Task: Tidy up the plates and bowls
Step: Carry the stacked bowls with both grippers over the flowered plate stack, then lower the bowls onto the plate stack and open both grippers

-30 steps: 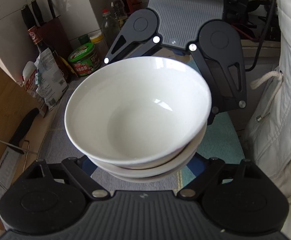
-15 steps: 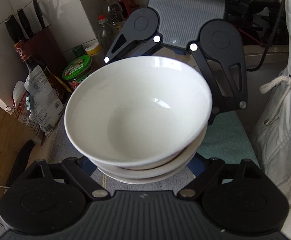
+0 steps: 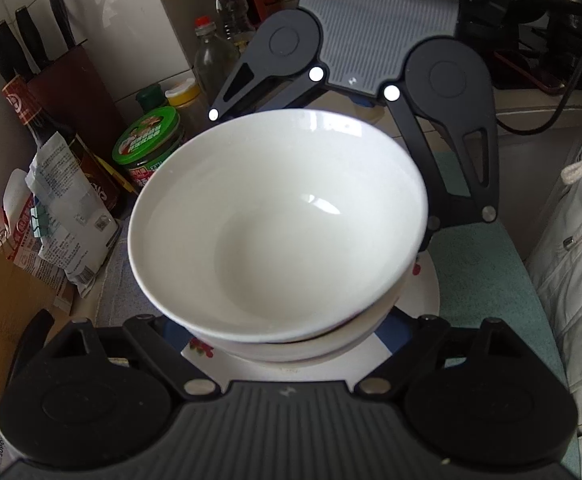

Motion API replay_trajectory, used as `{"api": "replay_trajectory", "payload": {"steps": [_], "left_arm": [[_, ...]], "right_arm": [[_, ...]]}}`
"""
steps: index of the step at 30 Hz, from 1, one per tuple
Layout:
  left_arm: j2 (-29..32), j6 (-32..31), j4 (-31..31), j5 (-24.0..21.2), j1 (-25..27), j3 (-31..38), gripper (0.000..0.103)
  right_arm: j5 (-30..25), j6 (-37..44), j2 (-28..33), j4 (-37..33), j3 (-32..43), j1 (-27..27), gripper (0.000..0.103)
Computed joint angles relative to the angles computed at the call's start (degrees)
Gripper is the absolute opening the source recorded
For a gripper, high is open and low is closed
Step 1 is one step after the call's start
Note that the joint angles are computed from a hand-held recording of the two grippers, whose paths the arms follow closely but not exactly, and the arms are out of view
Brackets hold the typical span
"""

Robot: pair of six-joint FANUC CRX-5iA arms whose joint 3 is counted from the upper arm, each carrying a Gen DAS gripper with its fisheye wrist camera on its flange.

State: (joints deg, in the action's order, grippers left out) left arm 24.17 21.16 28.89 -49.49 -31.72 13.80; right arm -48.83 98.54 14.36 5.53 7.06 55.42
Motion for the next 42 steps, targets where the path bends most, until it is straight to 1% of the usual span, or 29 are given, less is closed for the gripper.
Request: {"api": "replay_trajectory", "payload": {"steps": [10, 22, 32, 36, 39, 40, 41, 42], "left_arm": [[2.2, 1.9, -1.5, -0.9, -0.4, 1.8, 0.090], [3.9, 2.6, -2.0, -1.8, -0.4, 3.1, 0.090], [4.2, 1.5, -0.7, -1.0, -0.2, 2.5, 0.090], [4.0, 2.3, -1.3, -0.7, -0.2, 2.3, 0.092], [3.7, 3.5, -0.8, -0.2, 0.0, 1.7, 0.093], [3.5, 3.2, -0.6, 0.1, 0.0, 1.3, 0.092], [3.2, 2.8, -0.7, 0.9, -0.2, 0.7, 0.093], [3.0, 2.9, -0.8, 1.4, -0.2, 0.4, 0.093]], "right_arm": [[0.4, 1.9, 0.7, -2.6, -0.3, -1.4, 0.092], [0.6, 2.5, 1.5, -3.8, -0.3, -2.0, 0.092], [0.6, 2.6, 1.3, -4.2, -0.4, -2.3, 0.092], [0.3, 2.4, 1.4, -5.0, 0.0, -2.6, 0.092], [0.6, 1.9, 1.5, -5.5, 0.1, -3.1, 0.095], [1.8, 2.2, 1.0, -5.6, -0.6, -3.1, 0.101], [3.0, 2.9, 0.4, -6.3, -1.1, -3.3, 0.103], [2.9, 3.2, 0.3, -6.7, -0.9, -3.3, 0.103]]}}
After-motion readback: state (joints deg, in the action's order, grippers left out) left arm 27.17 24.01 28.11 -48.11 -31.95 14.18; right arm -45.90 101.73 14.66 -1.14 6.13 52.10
